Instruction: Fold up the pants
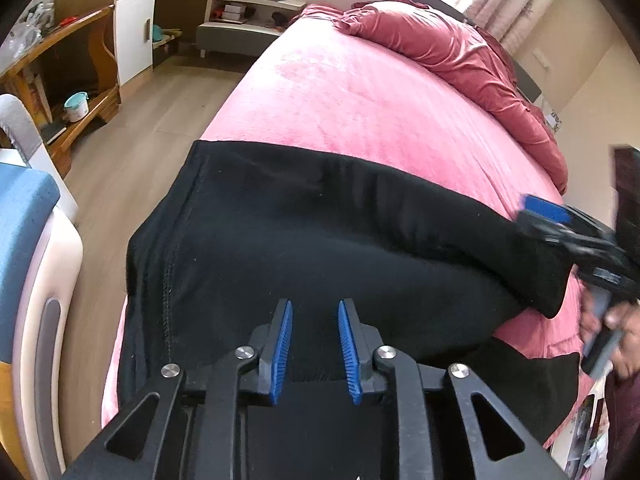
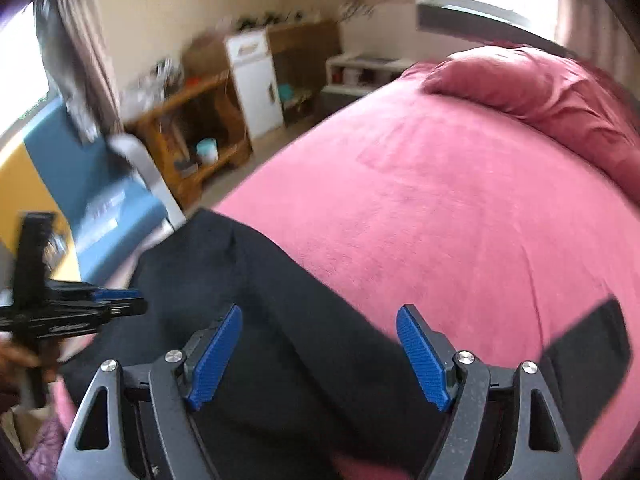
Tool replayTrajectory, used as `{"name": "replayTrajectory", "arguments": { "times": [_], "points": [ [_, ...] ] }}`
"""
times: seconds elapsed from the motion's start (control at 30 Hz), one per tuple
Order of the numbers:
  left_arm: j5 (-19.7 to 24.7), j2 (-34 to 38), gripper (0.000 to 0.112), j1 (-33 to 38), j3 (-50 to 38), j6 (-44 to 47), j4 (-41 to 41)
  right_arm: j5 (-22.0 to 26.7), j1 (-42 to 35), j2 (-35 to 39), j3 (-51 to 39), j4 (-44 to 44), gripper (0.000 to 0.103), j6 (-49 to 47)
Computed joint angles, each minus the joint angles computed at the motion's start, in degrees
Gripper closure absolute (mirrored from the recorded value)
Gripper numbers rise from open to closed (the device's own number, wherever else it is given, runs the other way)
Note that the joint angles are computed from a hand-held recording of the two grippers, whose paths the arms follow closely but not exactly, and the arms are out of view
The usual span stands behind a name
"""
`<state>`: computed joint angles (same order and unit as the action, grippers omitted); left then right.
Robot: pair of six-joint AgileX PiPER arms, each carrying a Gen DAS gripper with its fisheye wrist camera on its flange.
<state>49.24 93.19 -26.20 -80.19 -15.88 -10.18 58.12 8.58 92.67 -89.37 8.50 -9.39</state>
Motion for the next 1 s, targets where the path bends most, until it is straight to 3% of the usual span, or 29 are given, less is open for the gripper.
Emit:
{"name": "replayTrajectory", "arguments": {
  "times": [0.1, 0.17, 0.2, 0.23, 0.27, 0.43, 0.57, 0.63, 0.77, 0.9, 1.0],
  "points": [
    [0.31, 0.72, 0.086, 0.25, -0.68, 0.14, -0.43, 3.82, 1.97, 7.26, -6.49, -3.7, 0.035, 0.82],
    [0.59, 1.11, 0.086, 0.47, -1.18, 0.38, -0.84, 5.2, 1.63, 9.16, -6.9, -4.03, 0.059, 0.01],
    [0.74, 1.28, 0.086, 0.53, -1.37, 0.32, -0.84, 5.33, 1.57, 9.75, -6.76, -4.04, 0.062, -0.24],
    [0.85, 1.29, 0.086, 0.6, -1.47, 0.21, -0.97, 5.31, 1.22, 9.52, -6.09, -3.06, 0.074, -1.05],
    [0.85, 1.27, 0.086, 0.84, -1.51, 0.28, -1.47, 4.51, 1.25, 8.57, -4.7, -2.5, 0.095, -1.35],
    [0.65, 0.61, 0.085, 2.21, -0.98, -0.73, -4.13, 0.92, 2.31, 0.79, 4.1, 1.08, 0.096, -4.84],
    [-1.16, -2.95, 0.07, 4.26, 2.22, -0.29, -8.4, -3.41, 7.51, -8.52, 14.29, -1.8, 0.096, -2.63],
    [-1.35, -4.82, 0.068, 5.81, 3.85, -0.23, -10.11, -5.25, 10.84, -13.54, 19.53, -4.33, 0.096, 0.49],
    [-2.0, -7.68, 0.049, 9.55, 7.24, 1.44, -15.58, -6.75, 18.9, -22.23, 28.72, -10.94, 0.096, 9.4],
    [-3.38, -9.83, 0.043, 11.4, 10.92, 3.45, -20.82, -6.4, 27.88, -28.63, 36.63, -18.3, 0.096, 21.75],
    [-5.27, -11.54, 0.036, 10.18, 12.93, 1.83, -20.03, -5.14, 35.04, -30.92, 40.31, -23.65, 0.096, 31.16]
  ]
}}
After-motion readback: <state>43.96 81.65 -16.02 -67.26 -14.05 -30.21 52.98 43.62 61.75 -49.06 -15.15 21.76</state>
